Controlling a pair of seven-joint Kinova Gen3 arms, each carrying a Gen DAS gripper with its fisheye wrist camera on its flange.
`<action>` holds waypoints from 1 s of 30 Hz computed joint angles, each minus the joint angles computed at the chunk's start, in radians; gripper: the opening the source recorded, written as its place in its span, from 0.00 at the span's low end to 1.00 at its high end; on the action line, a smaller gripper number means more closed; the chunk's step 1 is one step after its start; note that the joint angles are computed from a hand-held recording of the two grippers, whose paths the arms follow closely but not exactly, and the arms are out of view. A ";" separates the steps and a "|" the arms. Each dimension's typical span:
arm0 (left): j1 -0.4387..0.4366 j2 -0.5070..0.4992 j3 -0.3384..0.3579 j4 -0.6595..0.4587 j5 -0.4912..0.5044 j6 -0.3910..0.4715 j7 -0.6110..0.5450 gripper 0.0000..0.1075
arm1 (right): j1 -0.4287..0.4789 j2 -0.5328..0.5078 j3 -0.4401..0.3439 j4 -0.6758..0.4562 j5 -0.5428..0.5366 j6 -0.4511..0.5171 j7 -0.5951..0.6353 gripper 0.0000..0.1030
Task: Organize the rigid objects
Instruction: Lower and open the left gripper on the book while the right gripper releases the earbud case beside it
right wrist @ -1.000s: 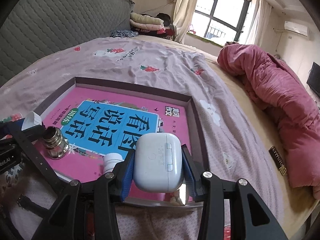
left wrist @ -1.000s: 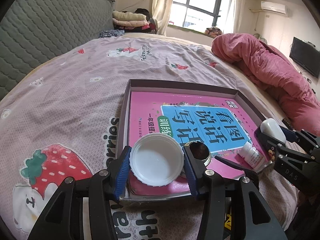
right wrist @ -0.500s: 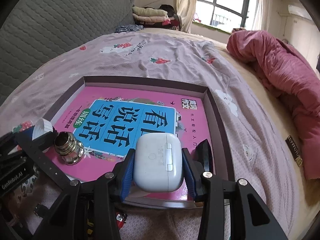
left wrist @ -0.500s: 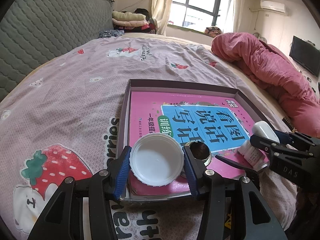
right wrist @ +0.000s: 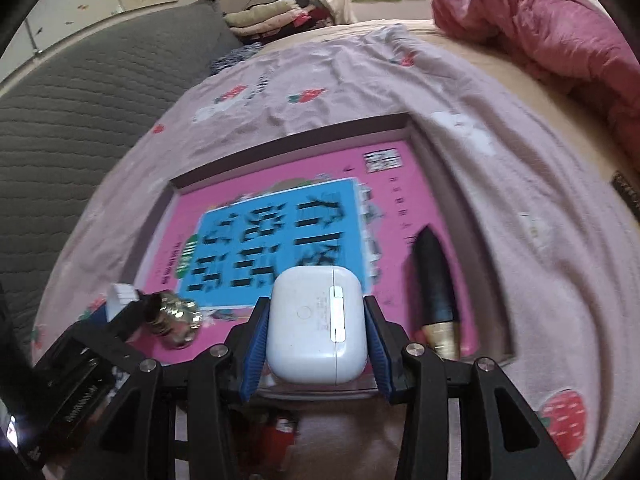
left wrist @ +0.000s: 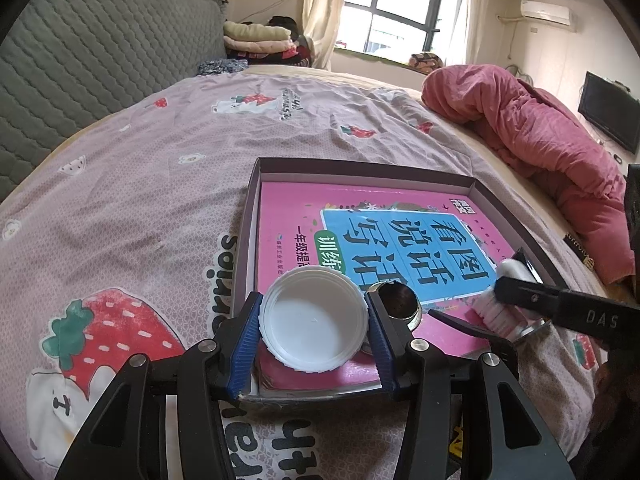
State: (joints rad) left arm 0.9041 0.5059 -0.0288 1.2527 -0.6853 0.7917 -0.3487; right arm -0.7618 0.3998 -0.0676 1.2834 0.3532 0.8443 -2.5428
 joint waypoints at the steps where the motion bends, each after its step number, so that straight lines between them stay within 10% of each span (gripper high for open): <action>1: 0.000 0.000 0.000 0.000 0.000 0.001 0.000 0.48 | -0.005 0.004 0.000 -0.004 0.005 -0.001 0.001 0.43; 11: -0.003 -0.002 0.002 0.002 0.001 -0.002 -0.002 0.48 | -0.107 0.048 0.047 -0.084 0.213 0.169 -0.020 0.43; 30: -0.003 -0.003 0.002 0.006 0.003 -0.004 -0.003 0.48 | -0.083 0.087 0.028 -0.122 0.123 0.207 0.071 0.44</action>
